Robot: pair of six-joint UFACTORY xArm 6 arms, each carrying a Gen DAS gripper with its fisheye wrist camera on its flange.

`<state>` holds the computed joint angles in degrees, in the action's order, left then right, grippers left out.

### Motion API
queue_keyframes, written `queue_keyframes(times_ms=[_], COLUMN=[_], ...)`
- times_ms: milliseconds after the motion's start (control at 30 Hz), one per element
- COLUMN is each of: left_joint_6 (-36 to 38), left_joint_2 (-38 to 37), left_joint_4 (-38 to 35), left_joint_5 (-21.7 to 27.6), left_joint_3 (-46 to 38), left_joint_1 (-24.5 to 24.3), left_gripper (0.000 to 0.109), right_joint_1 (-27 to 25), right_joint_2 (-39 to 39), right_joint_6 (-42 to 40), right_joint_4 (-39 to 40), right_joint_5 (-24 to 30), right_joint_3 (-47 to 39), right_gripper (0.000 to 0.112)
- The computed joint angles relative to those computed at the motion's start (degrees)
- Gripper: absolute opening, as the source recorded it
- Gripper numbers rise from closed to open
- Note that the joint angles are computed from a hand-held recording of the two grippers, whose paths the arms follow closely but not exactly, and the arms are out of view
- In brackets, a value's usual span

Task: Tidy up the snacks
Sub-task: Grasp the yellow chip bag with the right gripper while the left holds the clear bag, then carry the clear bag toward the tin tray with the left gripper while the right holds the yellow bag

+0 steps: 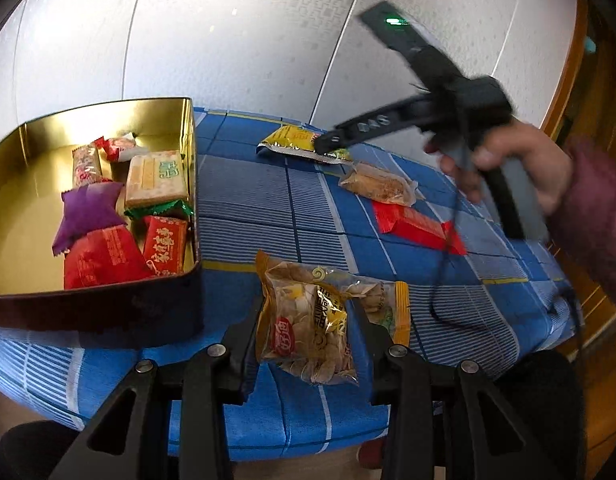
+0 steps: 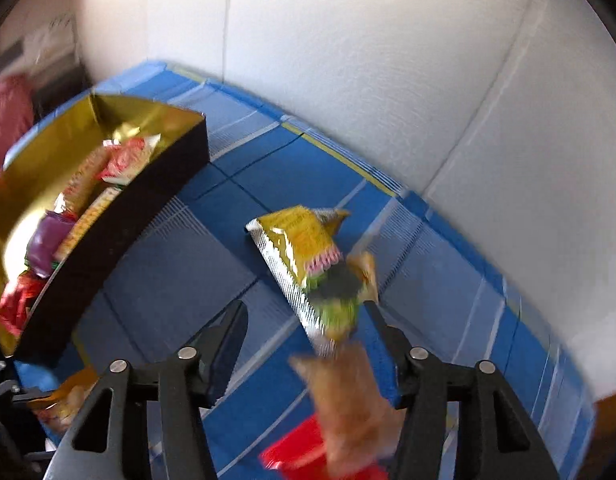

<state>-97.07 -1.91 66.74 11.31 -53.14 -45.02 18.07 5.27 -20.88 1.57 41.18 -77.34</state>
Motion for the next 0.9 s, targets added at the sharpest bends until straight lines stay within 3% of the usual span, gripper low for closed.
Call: queue_keyframes(times_ms=[133, 233, 267, 300, 367, 567, 700, 900], left_joint_6=[-0.77, -0.9, -0.75, -0.55, -0.51, -0.88, -1.64, -1.53], left_joint_2=[0.03, -0.21, -0.19, -0.2, -0.13, 0.74, 0.85, -0.27], left_joint_4=[0.64, 0.98, 0.94, 0.87, 0.92, 1.25, 2.29, 2.75], left_joint_5=[-0.77, -0.57, -0.42, -0.21, 0.05, 1.47, 3.12, 5.29], left_joint_3=[0.11, 0.31, 0.26, 0.25, 0.18, -0.9, -1.18, -0.59], left_joint_1=[0.33, 0.22, 0.15, 0.03, -0.04, -0.73, -1.61, -2.57], left_gripper=[0.04, 0.04, 0.04, 0.04, 0.04, 0.04, 0.04, 0.04], right_joint_1=[1.1, 1.8, 2.12, 2.2, 2.67, 2.32, 1.13, -0.71], right_joint_2=[7.88, 12.25, 13.13, 12.56, 12.04, 4.73, -2.87, -17.62], right_joint_6=[-0.69, 1.51, 2.76, 3.37, 6.84, 7.04, 4.78, 4.86], right_joint_4=[-4.75, -9.7, -11.73, -12.31, -15.87, -8.05, 3.54, 14.71], right_joint_5=[6.11, 7.77, 7.32, 4.48, 3.37, 0.28, 1.75, 4.16], right_joint_3=[-10.0, -13.99, -14.24, -12.68, -11.47, -3.68, 2.89, 17.25], right_gripper=[0.067, 0.065, 0.053, 0.032, 0.027, 0.025, 0.025, 0.025])
